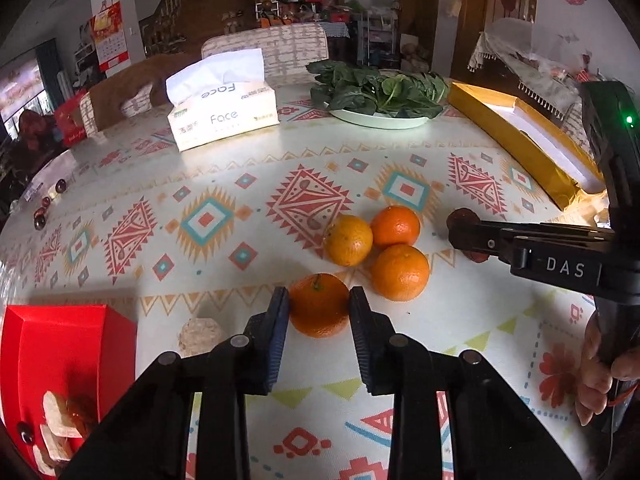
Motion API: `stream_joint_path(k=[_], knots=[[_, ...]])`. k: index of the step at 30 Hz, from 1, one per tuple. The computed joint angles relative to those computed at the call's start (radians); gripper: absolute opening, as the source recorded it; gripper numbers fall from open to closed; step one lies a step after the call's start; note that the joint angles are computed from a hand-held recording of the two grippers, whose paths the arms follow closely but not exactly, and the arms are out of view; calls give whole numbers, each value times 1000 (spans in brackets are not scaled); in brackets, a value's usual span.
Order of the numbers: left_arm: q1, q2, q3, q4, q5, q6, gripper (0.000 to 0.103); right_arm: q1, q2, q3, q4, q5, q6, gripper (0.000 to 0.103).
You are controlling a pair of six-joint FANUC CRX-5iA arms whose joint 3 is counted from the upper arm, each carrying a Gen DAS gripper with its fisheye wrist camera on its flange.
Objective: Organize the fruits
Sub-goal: 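Grasp a dark red date with the right tool while the left tool grasps a mandarin orange, then carry the date and orange over the red tray and open both tools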
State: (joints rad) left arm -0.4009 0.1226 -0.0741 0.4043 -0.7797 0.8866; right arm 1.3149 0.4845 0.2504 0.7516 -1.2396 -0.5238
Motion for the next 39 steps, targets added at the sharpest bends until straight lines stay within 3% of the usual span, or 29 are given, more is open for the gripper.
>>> stream_joint_path(k=[3, 5, 14, 18, 21, 30, 35, 39], knots=[[-3, -1, -1, -6, 7, 10, 31, 2, -2, -3, 1, 0, -7, 33], [-4, 7, 7, -10, 0, 23, 38, 4, 0, -1, 1, -2, -8, 33], [-4, 7, 6, -34, 0, 70, 35, 5, 0, -2, 2, 7, -15, 33], [14, -36, -44, 27, 20, 49, 35, 7, -13, -24, 10, 23, -45, 32], [49, -96, -115, 132, 30, 4, 35, 8, -23, -43, 19, 36, -64, 32], [266, -295, -333, 451, -1, -141, 35, 19, -22, -53, 48, 33, -103, 32], [409, -351, -378, 477, -22, -185, 35, 47, 32, 56, 66, -90, -41, 31], [480, -347, -392, 497, -32, -205, 35, 67, 59, 131, 105, -101, -30, 31]])
